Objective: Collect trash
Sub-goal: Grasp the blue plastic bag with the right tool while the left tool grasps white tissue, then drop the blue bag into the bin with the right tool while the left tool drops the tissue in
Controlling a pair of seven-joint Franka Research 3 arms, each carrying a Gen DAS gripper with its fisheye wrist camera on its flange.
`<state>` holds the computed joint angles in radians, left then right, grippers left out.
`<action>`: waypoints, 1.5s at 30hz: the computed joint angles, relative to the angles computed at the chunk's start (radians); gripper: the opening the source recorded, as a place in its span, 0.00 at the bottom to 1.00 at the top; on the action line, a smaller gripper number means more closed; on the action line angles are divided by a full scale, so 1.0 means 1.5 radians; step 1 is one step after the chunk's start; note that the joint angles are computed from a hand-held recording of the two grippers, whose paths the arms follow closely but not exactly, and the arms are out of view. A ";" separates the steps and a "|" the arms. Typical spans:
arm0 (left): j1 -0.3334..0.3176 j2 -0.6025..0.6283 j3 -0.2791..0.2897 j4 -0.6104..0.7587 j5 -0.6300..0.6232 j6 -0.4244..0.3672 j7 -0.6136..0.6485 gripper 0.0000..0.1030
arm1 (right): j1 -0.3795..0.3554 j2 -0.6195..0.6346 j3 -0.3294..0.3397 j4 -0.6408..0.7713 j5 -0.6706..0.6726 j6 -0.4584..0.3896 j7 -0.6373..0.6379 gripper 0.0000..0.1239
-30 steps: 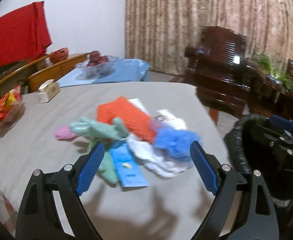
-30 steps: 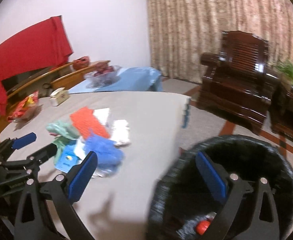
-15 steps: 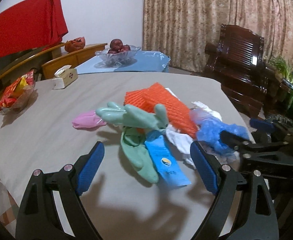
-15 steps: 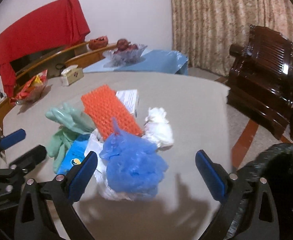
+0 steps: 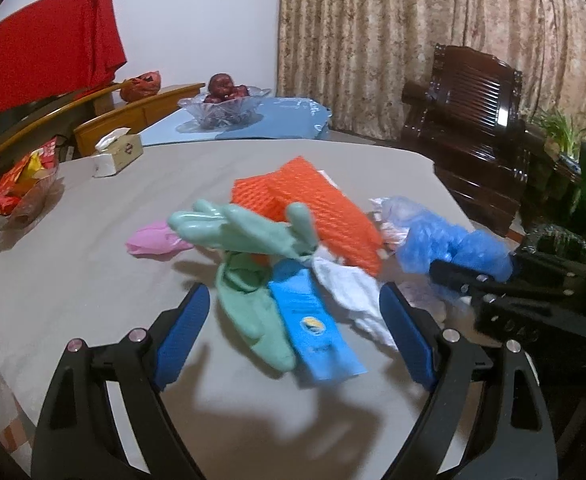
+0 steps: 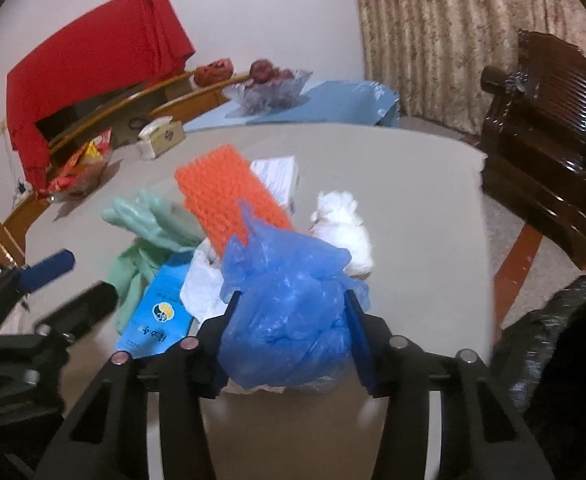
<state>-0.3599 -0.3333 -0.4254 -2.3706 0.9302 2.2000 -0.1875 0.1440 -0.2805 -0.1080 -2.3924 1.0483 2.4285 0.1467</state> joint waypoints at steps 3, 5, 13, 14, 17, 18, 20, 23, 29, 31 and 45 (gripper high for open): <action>0.001 0.022 -0.001 0.017 0.011 0.012 -0.001 0.77 | -0.008 -0.012 -0.009 0.001 0.006 0.009 -0.010 0.39; 0.000 0.038 0.000 0.030 0.020 0.021 -0.003 0.76 | -0.013 -0.018 -0.016 0.002 0.009 0.014 -0.018 0.39; -0.018 0.132 0.012 0.098 0.045 0.037 -0.001 0.62 | -0.029 -0.019 -0.028 0.008 0.007 0.021 -0.017 0.39; -0.021 0.140 0.016 0.103 0.045 0.034 -0.002 0.61 | -0.030 -0.018 -0.028 0.008 0.007 0.021 -0.017 0.39; -0.033 0.172 0.026 0.125 0.041 0.018 -0.004 0.60 | -0.032 -0.017 -0.030 0.009 0.009 0.020 -0.018 0.39; -0.035 0.183 0.030 0.133 0.036 0.015 -0.004 0.60 | -0.033 -0.016 -0.031 0.010 0.009 0.018 -0.019 0.39; -0.040 0.191 0.040 0.137 0.027 0.014 0.000 0.58 | -0.036 -0.016 -0.032 0.011 0.008 0.016 -0.021 0.39; -0.044 0.200 0.051 0.140 0.007 0.020 0.011 0.39 | -0.038 -0.014 -0.032 0.011 0.009 0.014 -0.020 0.40; -0.046 0.199 0.058 0.130 -0.001 0.049 0.001 0.10 | -0.040 -0.024 -0.032 0.004 0.008 0.012 -0.029 0.40; -0.046 0.192 0.058 0.126 0.004 0.054 -0.006 0.08 | -0.040 -0.030 -0.034 0.000 0.007 0.008 -0.030 0.40; -0.054 0.126 0.020 0.141 0.037 0.038 0.002 0.07 | -0.050 -0.098 -0.064 -0.016 0.015 -0.020 -0.035 0.40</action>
